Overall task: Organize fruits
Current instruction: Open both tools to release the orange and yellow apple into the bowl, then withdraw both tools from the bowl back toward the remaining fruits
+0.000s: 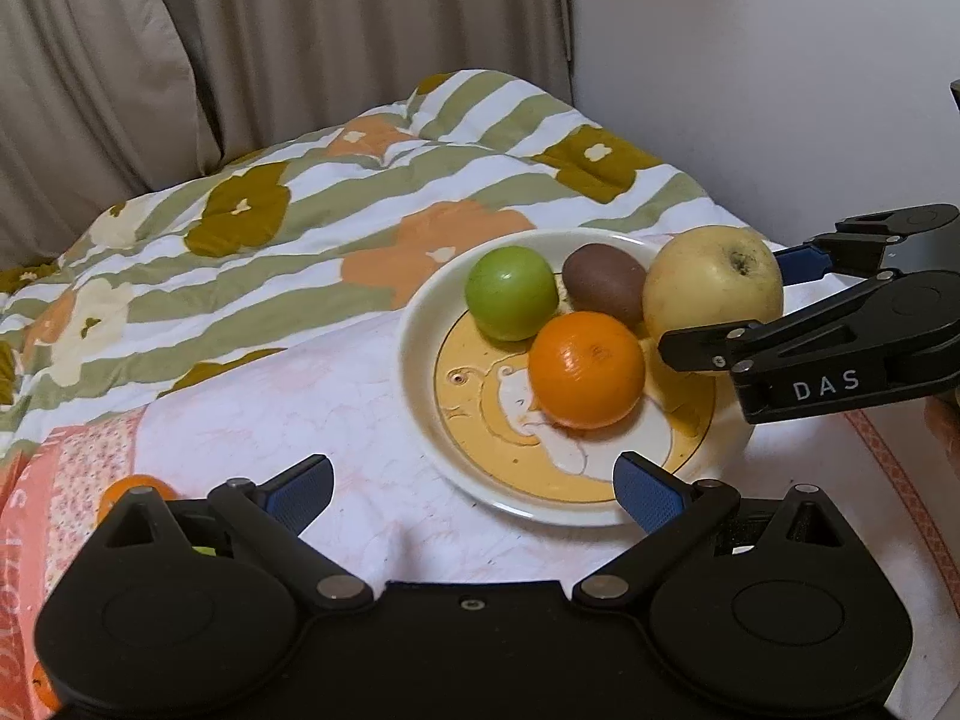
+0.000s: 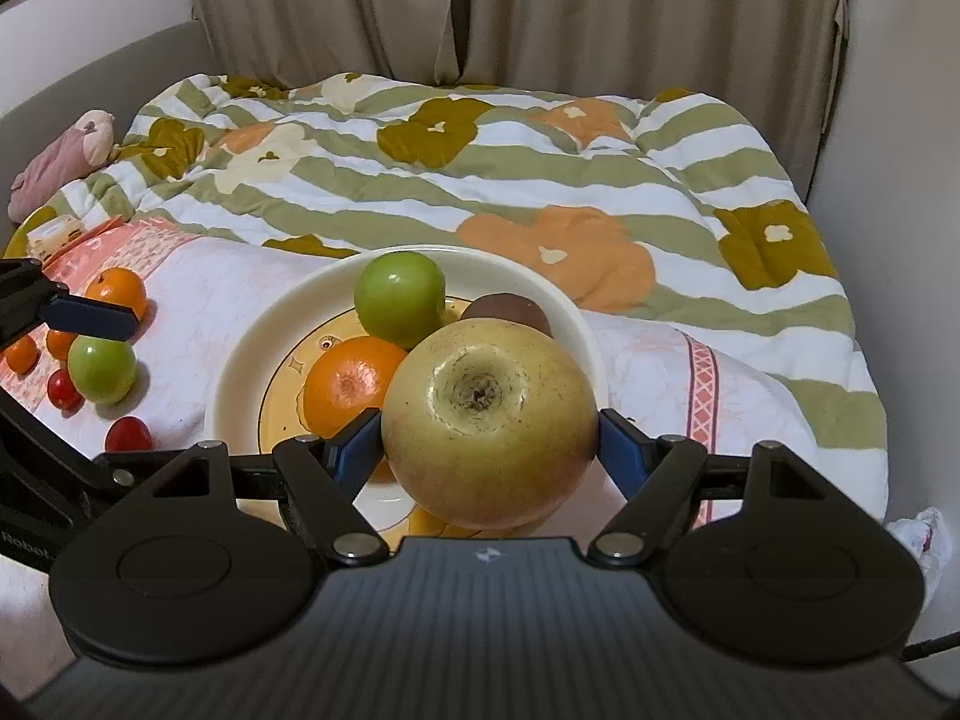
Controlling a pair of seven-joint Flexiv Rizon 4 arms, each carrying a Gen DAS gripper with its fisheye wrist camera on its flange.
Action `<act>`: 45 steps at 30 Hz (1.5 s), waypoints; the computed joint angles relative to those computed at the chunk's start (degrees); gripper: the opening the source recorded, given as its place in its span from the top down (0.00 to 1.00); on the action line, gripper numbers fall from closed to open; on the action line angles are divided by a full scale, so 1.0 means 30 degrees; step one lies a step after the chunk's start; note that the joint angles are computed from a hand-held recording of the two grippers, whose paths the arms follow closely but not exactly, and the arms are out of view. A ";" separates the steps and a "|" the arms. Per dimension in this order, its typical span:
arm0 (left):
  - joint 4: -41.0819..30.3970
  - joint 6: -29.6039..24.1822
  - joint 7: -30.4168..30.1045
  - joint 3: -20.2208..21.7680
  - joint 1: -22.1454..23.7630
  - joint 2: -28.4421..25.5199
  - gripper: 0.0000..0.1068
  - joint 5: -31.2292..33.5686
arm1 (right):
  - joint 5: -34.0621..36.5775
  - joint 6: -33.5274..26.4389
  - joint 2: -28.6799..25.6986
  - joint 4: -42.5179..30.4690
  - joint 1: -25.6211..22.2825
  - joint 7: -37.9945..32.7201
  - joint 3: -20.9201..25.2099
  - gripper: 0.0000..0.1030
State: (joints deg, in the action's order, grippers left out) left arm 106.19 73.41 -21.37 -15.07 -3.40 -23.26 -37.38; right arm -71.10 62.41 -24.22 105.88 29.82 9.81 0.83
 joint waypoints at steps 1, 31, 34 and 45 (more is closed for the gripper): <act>-0.0022 -0.0025 -0.0142 0.0105 -0.0054 -0.0008 0.05 0.0089 | -0.0127 0.0053 -0.0013 0.0032 -0.0021 -0.0053 -0.0034 0.12; 0.1810 0.1822 0.1156 -0.0757 0.0581 0.1459 0.05 -0.2053 | -0.1358 -0.3276 0.1036 0.0278 0.0578 0.1248 0.0929 0.00; 0.2257 0.1955 0.2091 -0.0828 0.0675 0.2036 0.05 -0.3323 | -0.0958 -0.3867 0.1304 0.0184 0.0821 0.1310 0.1225 0.00; 0.3757 0.0607 0.6821 0.0688 0.0096 0.4660 0.05 -0.9725 | 0.1451 -0.8023 0.1698 -0.1465 0.2991 0.1658 0.2302 0.00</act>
